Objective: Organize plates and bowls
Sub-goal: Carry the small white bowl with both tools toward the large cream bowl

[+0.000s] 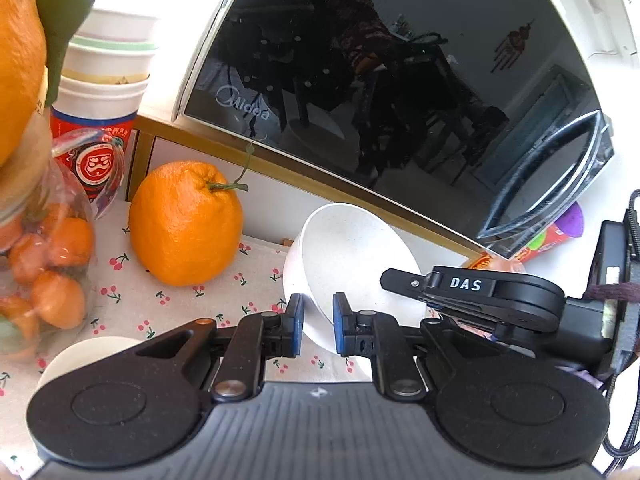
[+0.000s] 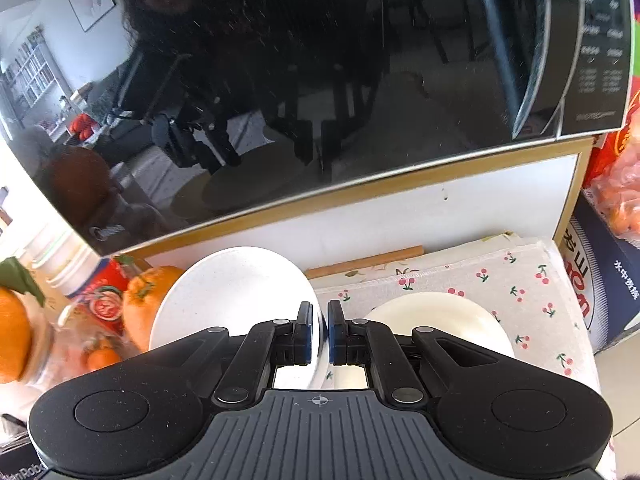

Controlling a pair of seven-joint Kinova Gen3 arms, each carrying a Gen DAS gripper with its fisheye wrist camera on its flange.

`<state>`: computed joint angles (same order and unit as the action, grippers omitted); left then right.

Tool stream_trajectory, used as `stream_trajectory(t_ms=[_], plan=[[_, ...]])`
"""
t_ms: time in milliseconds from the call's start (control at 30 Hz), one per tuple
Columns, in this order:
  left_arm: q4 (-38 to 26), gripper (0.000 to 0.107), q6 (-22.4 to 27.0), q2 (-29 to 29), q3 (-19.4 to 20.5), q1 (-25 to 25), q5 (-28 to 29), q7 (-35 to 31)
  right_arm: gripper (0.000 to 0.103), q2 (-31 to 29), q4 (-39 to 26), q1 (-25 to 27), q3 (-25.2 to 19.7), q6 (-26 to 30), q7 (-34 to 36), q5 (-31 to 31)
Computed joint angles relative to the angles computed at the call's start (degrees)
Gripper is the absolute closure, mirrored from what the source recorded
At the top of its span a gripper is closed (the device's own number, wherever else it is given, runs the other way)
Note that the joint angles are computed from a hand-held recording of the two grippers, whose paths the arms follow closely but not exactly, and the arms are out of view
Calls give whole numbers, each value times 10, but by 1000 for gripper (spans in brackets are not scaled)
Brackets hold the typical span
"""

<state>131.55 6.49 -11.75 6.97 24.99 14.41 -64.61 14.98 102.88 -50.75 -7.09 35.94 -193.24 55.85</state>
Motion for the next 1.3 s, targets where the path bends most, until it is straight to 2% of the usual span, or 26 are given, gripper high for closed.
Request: stream_trajectory(t_ms=[67,167,333,467,633,800,933,1133,1233,1300], plan=[[-2,94,14,-10,-23,19,5,-15,96,-8,0,-7,-5,13,-1,-1],[-3,94,36,-29,-16,12,-1,-24,96,-18,-2,-15,-15,33,-7,-3],[-9,94,95,-81,20,-23,-23,-29,95,-45,7,-25,-38,59,-33,-8],[-10,94,126,-115,37,-32,-24,-24,94,-71,21,-41,-70,101,-73,2],[-21,94,192,-173,62,-44,-36,-21,94,-96,32,-55,-109,140,-116,-2],[-30,94,269,-233,71,-49,-42,-28,93,-114,51,-74,-149,156,-174,3],[-25,94,311,-267,74,-55,-39,-36,92,-115,59,-92,-171,164,-208,3],[2,94,355,-317,55,-53,-16,-51,91,-96,52,-125,-183,179,-230,-4],[39,94,355,-349,31,-52,4,-57,90,-83,54,-143,-179,167,-244,-5],[60,94,362,-350,4,-46,18,-65,89,-76,65,-153,-174,147,-266,3]])
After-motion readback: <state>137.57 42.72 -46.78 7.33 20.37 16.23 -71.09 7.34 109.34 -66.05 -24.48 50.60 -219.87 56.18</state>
